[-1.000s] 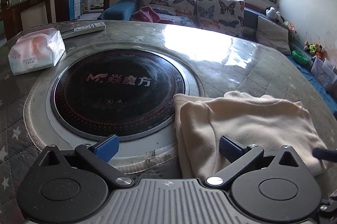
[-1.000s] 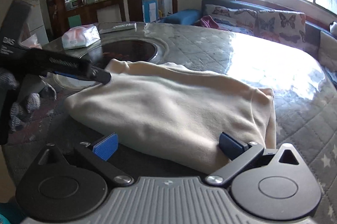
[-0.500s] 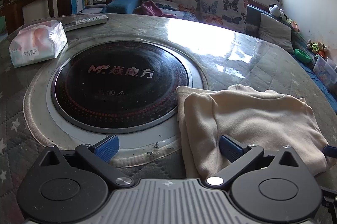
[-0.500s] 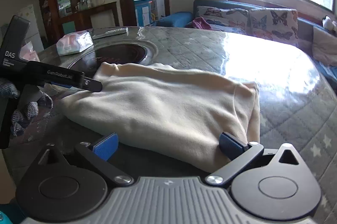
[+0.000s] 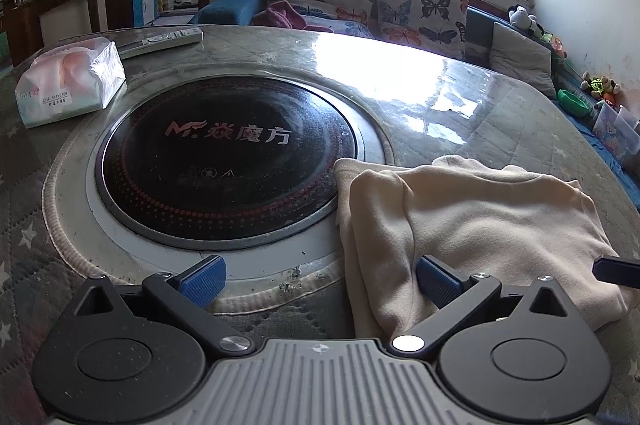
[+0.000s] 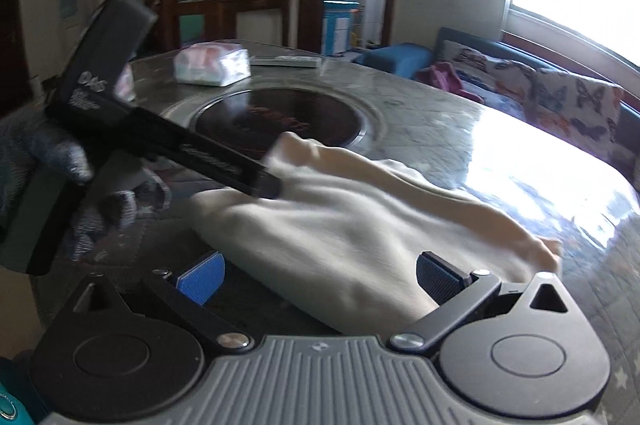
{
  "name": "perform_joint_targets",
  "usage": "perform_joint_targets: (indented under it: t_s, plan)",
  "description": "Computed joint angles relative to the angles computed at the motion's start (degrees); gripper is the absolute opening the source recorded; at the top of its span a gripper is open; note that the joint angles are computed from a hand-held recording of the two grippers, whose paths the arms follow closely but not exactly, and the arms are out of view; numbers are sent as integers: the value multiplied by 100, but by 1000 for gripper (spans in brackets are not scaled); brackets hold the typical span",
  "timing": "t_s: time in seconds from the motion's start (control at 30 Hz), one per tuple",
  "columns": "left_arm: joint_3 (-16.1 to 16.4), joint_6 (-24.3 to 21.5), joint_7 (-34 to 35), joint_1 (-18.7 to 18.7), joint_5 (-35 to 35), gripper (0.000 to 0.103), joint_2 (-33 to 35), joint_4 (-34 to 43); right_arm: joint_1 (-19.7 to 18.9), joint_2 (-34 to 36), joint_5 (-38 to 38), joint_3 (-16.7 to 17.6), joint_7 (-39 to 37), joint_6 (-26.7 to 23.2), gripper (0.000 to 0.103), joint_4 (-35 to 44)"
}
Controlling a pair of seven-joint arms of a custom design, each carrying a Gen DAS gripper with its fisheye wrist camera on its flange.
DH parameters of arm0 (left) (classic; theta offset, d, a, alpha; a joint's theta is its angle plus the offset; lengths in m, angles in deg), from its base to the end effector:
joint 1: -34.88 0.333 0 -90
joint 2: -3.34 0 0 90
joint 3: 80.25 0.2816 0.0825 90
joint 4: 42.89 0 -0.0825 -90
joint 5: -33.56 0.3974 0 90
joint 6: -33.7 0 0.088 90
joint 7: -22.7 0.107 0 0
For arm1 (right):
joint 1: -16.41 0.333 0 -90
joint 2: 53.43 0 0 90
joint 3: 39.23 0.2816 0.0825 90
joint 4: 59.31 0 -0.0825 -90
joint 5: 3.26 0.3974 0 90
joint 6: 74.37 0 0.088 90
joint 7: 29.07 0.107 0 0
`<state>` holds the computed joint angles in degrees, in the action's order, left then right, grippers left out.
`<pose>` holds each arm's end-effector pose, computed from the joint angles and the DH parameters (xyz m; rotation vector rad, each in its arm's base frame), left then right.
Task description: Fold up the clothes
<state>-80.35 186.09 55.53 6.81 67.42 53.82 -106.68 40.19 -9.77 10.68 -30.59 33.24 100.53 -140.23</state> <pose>0.6973 -0.3908 0.3262 -1.8717 1.7410 -0.8380 0.6714 0.3679 0.3221 -2.1036 0.9452 -0.5419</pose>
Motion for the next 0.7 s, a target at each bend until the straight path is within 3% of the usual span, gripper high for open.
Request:
perform_joint_targets:
  t_s: [0.43,0.53,0.63,0.7]
  plan:
    - [-86,25,291,81,-138,103,-29,-41,301,209,-291,-186,-171,-43,103,301]
    - [-56,12,210,78,-154,103,-114,-104,317,236,-313,-191,-186,-68,103,353]
    - [240,23,-226,-96,164,103,-271,-259,322,324,-379,-157,-304,-123,102,498]
    - [216,128,-371,-31,233,103,-387,-410,352,421,-440,-150,-404,-221,94,656]
